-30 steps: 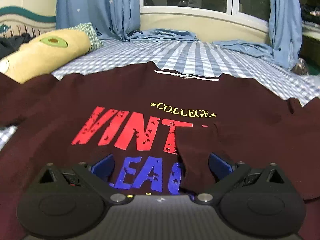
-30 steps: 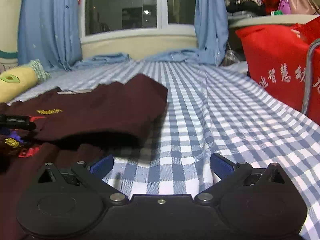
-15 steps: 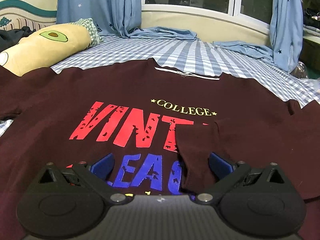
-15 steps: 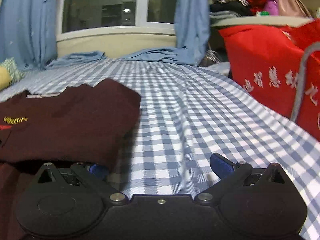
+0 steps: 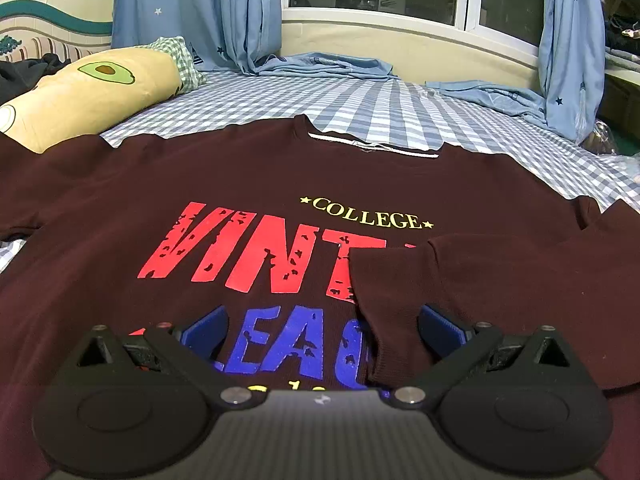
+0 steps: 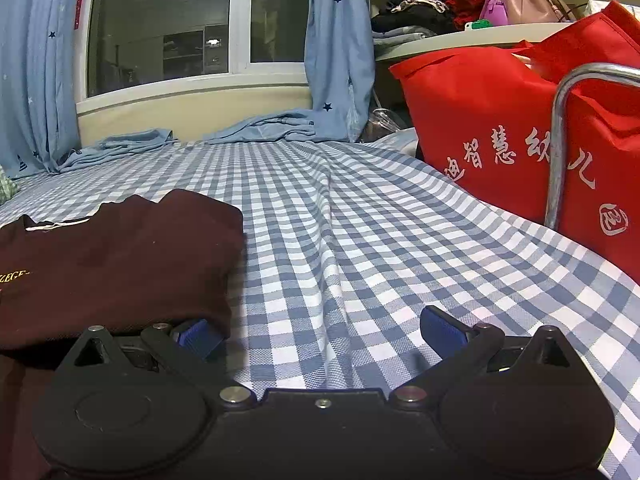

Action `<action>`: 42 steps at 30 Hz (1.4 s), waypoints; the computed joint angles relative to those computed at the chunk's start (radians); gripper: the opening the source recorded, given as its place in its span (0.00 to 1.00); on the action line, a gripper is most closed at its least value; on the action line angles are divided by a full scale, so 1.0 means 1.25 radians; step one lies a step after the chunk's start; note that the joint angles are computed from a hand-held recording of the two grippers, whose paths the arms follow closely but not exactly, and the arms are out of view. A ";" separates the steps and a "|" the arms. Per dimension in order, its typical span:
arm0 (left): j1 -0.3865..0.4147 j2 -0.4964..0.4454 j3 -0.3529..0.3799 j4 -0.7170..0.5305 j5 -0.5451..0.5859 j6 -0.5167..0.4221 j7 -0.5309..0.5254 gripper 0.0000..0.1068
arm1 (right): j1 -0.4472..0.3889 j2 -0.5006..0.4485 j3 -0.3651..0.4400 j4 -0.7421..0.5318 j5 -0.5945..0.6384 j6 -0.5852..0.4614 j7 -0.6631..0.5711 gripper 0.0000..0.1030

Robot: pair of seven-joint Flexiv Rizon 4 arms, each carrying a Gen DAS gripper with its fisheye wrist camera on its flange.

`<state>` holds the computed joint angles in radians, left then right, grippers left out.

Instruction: Fold small clothes

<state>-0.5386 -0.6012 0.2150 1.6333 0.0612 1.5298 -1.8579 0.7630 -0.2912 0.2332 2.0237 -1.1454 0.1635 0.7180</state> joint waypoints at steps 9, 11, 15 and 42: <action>-0.010 -0.003 0.013 -0.008 0.013 -0.010 -0.010 0.96 | -0.017 0.013 0.000 0.021 -0.007 0.052 0.014 1.00; -0.012 -0.003 0.014 -0.010 0.015 -0.012 -0.013 0.96 | -0.022 0.019 0.001 0.031 -0.017 0.069 0.027 1.00; -0.009 -0.003 0.013 -0.010 0.021 -0.012 -0.017 0.96 | -0.033 0.025 0.002 0.039 -0.021 0.098 0.034 1.00; -0.003 -0.002 0.006 -0.011 0.028 -0.012 -0.023 0.96 | -0.217 0.083 -0.050 0.087 -0.165 0.486 -0.025 0.82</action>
<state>-0.5419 -0.6035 0.2222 1.6199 0.0960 1.5142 -1.8861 0.4917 -0.1875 0.1704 2.1321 -1.3523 0.7713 0.6865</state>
